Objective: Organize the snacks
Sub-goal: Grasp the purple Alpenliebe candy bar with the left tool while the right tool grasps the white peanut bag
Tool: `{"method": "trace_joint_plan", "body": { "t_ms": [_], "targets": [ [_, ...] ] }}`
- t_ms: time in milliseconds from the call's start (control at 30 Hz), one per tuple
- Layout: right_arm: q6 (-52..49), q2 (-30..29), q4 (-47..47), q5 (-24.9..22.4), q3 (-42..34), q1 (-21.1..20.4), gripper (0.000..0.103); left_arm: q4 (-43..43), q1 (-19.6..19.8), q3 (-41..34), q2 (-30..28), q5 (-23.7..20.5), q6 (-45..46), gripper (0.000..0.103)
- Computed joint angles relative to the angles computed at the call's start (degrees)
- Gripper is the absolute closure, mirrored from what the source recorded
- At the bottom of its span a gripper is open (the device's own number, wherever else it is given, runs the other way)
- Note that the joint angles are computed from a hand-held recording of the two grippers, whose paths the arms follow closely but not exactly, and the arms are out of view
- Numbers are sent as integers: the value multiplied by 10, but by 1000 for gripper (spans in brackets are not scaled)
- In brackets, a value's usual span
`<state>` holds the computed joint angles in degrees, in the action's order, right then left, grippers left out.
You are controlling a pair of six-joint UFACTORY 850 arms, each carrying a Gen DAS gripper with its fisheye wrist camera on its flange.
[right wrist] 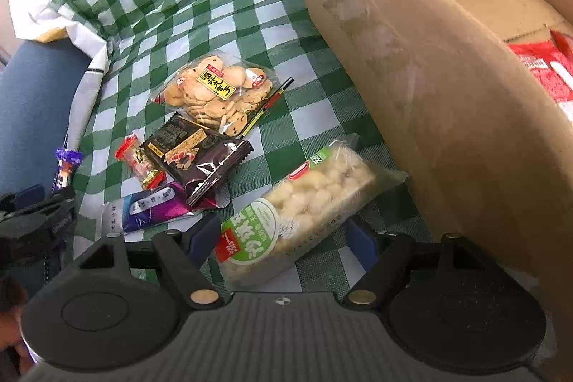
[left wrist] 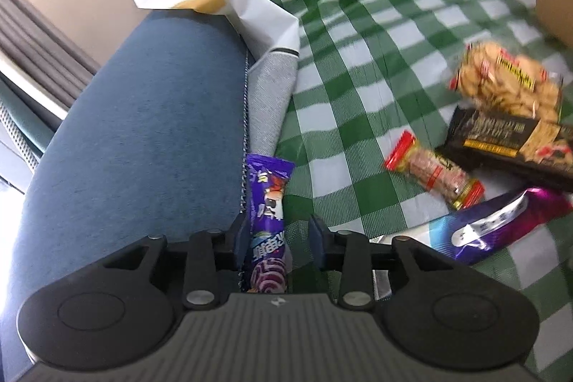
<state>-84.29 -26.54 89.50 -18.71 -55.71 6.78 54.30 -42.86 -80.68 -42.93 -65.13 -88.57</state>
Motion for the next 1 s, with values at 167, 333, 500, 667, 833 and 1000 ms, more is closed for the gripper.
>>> {"method": "trace_joint_plan", "body": {
  "t_ms": [167, 333, 500, 667, 833, 1000],
  "targets": [
    [-36, 7, 8, -33, 6, -9, 60, -7, 1, -10, -15, -12, 28, 67],
    [-79, 17, 18, -53, 12, -18, 87, 1, -1, 5, 5, -4, -7, 93],
    [-117, 24, 22, -60, 20, -27, 100, 26, -13, 52, 63, 33, -93, 94],
    [-160, 40, 23, -73, 39, -31, 100, 89, -18, 131, 152, 147, -264, 94],
    [-181, 61, -9, -93, 56, -39, 100, 102, -5, 180, 205, 281, -367, 98],
    [-194, 64, -7, -94, 61, -39, 93, 31, 3, 171, 197, 325, -319, 98]
  ]
}}
